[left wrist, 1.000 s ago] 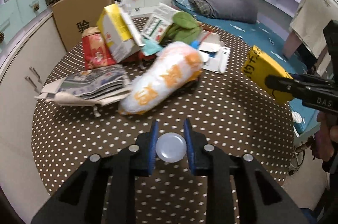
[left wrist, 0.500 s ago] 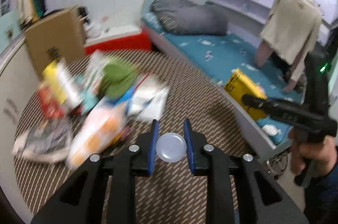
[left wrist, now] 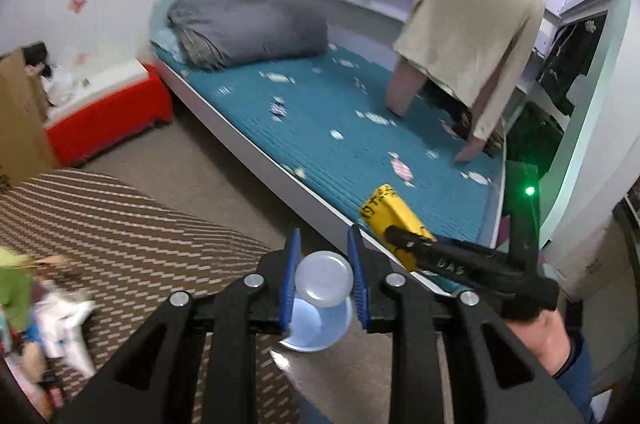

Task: Collect trash
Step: 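Carry both items to the blue bin and open both tools to drop them, then move both tools back over the table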

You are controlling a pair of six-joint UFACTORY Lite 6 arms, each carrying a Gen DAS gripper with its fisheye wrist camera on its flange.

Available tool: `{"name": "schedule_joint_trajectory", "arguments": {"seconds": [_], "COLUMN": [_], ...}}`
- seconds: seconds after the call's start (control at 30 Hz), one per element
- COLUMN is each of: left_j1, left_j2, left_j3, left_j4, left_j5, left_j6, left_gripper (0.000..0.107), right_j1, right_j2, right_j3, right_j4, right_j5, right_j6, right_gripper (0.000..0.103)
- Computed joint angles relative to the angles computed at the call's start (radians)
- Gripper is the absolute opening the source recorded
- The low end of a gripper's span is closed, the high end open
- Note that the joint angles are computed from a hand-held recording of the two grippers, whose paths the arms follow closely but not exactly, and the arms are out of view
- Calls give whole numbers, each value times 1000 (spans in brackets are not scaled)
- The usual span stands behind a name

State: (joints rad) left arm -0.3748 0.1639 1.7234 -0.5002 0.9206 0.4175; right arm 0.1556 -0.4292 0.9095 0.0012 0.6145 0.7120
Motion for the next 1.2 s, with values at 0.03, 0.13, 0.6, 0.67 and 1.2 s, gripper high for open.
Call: {"name": "schedule_joint_trajectory", "arguments": {"seconds": [0.03, 0.13, 0.6, 0.67, 1.2], "left_j1": [-37, -119, -277, -281, -251], "left_j2": [40, 158, 728, 732, 387], "left_j3": [23, 92, 612, 625, 276], "left_j4": [25, 87, 326, 372, 437], "left_j5": [-9, -26, 117, 118, -42], "left_j6": [-31, -99, -324, -365, -398], "left_gripper": [23, 23, 68, 82, 91], "right_j1": [-36, -121, -307, -327, -143], "right_j2": [8, 48, 348, 356, -9], "right_j3": [-24, -97, -228, -250, -245], "right_j4": [40, 160, 765, 834, -20], "right_j5": [-15, -68, -217, -220, -88], "right_j6": [-45, -178, -773, -836, 119], "right_gripper": [51, 51, 74, 86, 97]}}
